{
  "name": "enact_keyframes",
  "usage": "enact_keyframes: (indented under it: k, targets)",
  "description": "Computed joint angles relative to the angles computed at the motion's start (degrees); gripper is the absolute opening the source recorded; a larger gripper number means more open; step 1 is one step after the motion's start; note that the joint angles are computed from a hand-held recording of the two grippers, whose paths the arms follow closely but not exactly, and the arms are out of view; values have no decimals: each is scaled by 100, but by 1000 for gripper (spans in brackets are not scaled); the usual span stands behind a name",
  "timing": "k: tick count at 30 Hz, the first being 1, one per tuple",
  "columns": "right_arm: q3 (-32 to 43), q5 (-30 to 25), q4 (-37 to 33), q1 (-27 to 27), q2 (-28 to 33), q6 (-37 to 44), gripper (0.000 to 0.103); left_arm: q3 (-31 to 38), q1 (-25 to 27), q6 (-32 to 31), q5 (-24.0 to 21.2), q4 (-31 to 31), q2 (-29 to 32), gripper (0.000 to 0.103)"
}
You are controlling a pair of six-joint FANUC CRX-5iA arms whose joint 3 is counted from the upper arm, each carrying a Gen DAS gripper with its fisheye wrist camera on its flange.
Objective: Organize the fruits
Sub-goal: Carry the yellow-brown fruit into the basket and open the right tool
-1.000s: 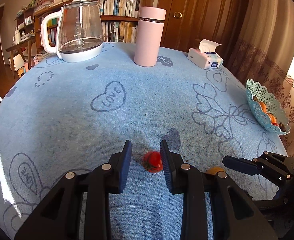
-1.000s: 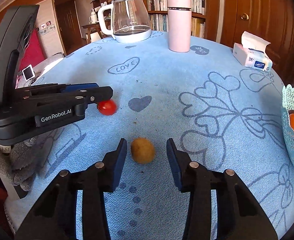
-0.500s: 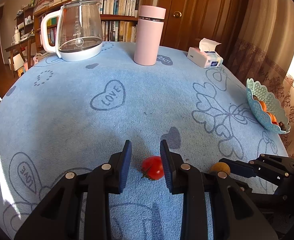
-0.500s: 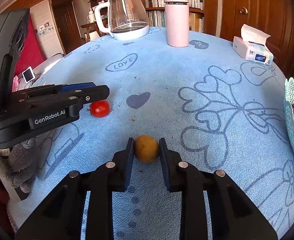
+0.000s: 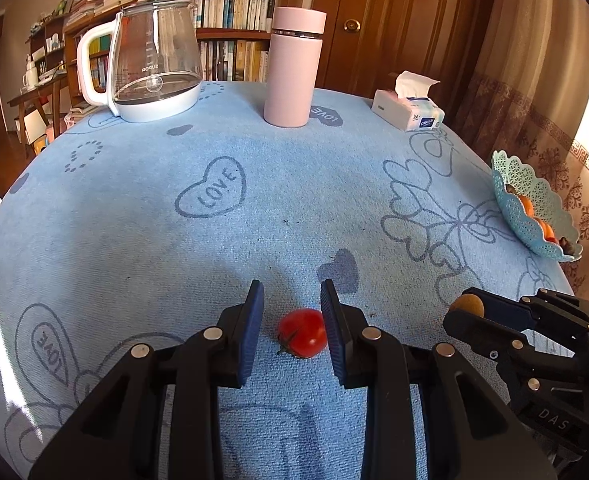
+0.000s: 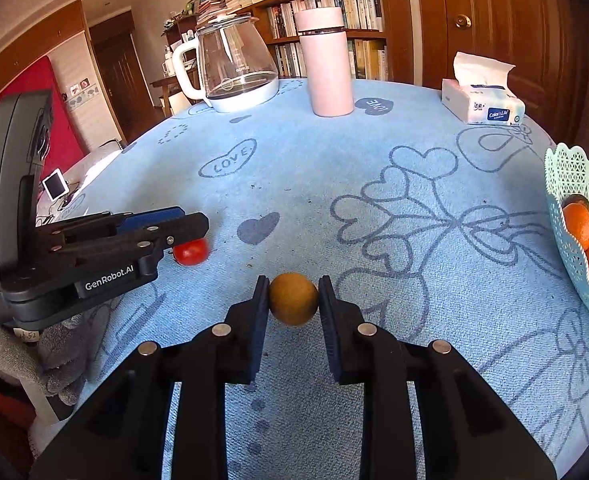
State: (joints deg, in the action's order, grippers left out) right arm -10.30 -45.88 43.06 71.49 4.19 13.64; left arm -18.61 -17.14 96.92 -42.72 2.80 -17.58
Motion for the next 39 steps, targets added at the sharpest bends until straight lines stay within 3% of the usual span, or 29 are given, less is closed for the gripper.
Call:
enact_keyframes:
  k: [39]
  targets:
    - [-1267,-12,1575,-434,-1157,-2695,25,230,-352,209,-143,-513,127,30]
